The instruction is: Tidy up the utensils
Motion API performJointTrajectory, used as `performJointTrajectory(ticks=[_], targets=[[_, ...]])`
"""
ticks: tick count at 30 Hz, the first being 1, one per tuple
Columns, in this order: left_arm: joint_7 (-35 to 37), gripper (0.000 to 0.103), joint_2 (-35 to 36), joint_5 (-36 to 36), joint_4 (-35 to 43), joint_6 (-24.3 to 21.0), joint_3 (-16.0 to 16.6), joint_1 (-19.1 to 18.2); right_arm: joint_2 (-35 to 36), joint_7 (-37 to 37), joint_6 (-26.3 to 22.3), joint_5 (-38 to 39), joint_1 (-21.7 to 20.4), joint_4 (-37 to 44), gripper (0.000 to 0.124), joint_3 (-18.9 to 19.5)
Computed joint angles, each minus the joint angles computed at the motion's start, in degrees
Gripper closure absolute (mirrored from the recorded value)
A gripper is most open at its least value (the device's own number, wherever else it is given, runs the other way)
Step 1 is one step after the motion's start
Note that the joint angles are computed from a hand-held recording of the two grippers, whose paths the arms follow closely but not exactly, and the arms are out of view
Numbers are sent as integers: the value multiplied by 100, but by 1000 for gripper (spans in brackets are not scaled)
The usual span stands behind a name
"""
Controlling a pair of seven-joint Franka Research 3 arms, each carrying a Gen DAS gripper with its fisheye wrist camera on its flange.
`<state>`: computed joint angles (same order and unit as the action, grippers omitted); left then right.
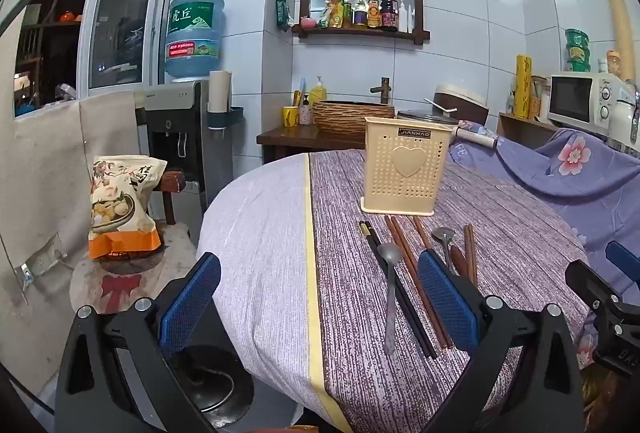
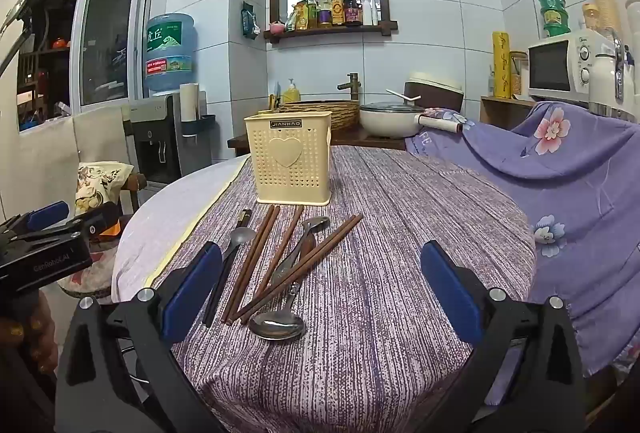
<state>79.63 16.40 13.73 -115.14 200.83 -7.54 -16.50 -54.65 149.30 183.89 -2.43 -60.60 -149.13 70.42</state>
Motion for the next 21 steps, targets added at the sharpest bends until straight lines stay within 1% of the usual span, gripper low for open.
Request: performJointTrajectory(ticks=[4, 9, 13, 14, 21], targets=[[81, 6, -7, -82, -7, -3, 73, -82, -41, 20, 12, 5, -14, -7, 26, 13], [106, 6, -5, -127, -5, -2, 77, -92, -55, 23, 17, 6, -14, -15, 26, 14], [44, 6, 6, -48, 10, -11, 10, -13, -34, 25, 22, 7, -25, -8, 26, 19], [76, 6, 11, -98, 26, -19, 47, -72, -43, 31, 24, 10, -30, -10, 26, 26], [97, 6, 8, -109, 21, -9, 61, -80, -53, 28, 7, 4, 9, -21, 26, 1]])
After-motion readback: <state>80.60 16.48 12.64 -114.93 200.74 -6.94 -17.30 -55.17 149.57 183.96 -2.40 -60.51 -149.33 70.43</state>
